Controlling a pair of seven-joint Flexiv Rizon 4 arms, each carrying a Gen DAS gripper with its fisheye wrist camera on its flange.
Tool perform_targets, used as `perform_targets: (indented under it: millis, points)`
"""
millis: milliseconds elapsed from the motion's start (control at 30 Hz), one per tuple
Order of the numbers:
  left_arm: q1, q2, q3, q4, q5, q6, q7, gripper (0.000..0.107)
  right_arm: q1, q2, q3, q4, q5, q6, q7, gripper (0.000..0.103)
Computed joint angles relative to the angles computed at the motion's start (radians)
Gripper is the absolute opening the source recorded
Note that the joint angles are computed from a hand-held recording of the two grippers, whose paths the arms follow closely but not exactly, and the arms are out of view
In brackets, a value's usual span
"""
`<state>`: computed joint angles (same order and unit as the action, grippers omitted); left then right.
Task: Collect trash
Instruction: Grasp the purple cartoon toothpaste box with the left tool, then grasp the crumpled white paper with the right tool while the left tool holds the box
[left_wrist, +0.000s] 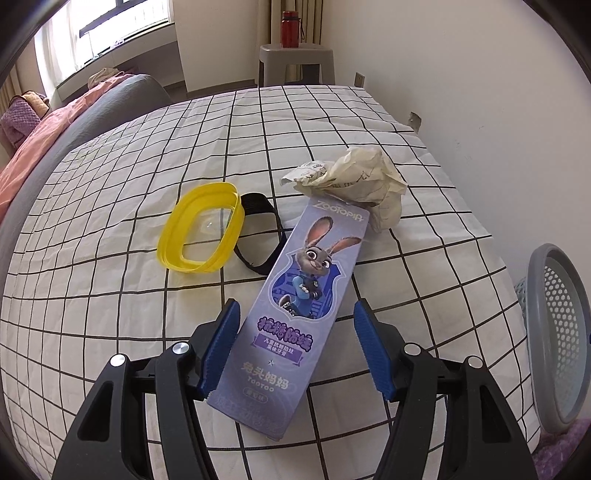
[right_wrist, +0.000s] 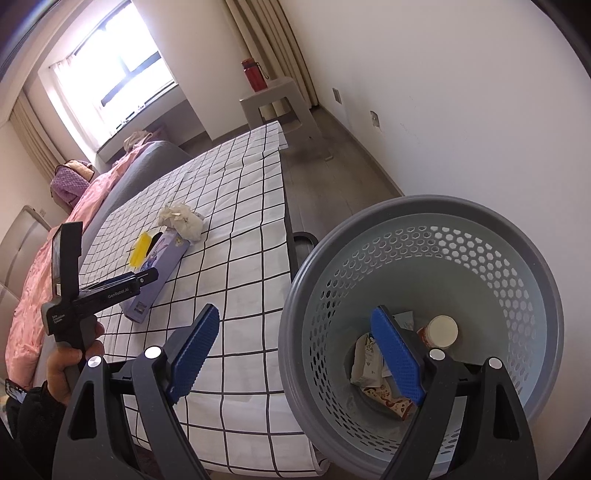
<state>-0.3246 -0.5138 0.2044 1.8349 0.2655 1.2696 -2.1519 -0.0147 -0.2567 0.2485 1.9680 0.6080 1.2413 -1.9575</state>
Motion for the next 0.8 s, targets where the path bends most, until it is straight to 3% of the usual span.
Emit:
perform_targets:
  millis: [133,233,500,800]
  points:
    - [-0.009,-0.014,0.005,-0.021,0.011,-0.018,0.0,0.061,0.01,-0.005,-0.007,0.003,-0.02,0.007,0.019,0.083]
    - [-0.002,-0.015,-0.007,-0.018,0.007,-0.018,0.009,0.054,0.016,-0.007,-0.009,0.01,-0.04,0.019,0.037,0.083]
    - [-0.011,0.045,-0.025,0.085,-0.014,0.057,-0.009,0.044,0.03,-0.017,-0.017,0.037,-0.12,0.065,0.105,0.083]
    - [-0.157,0.155,0.121,0.15,0.194,0.112,-0.242,0.044,0.032,-0.01,0.008,0.082,-0.192,0.131,0.144,0.083]
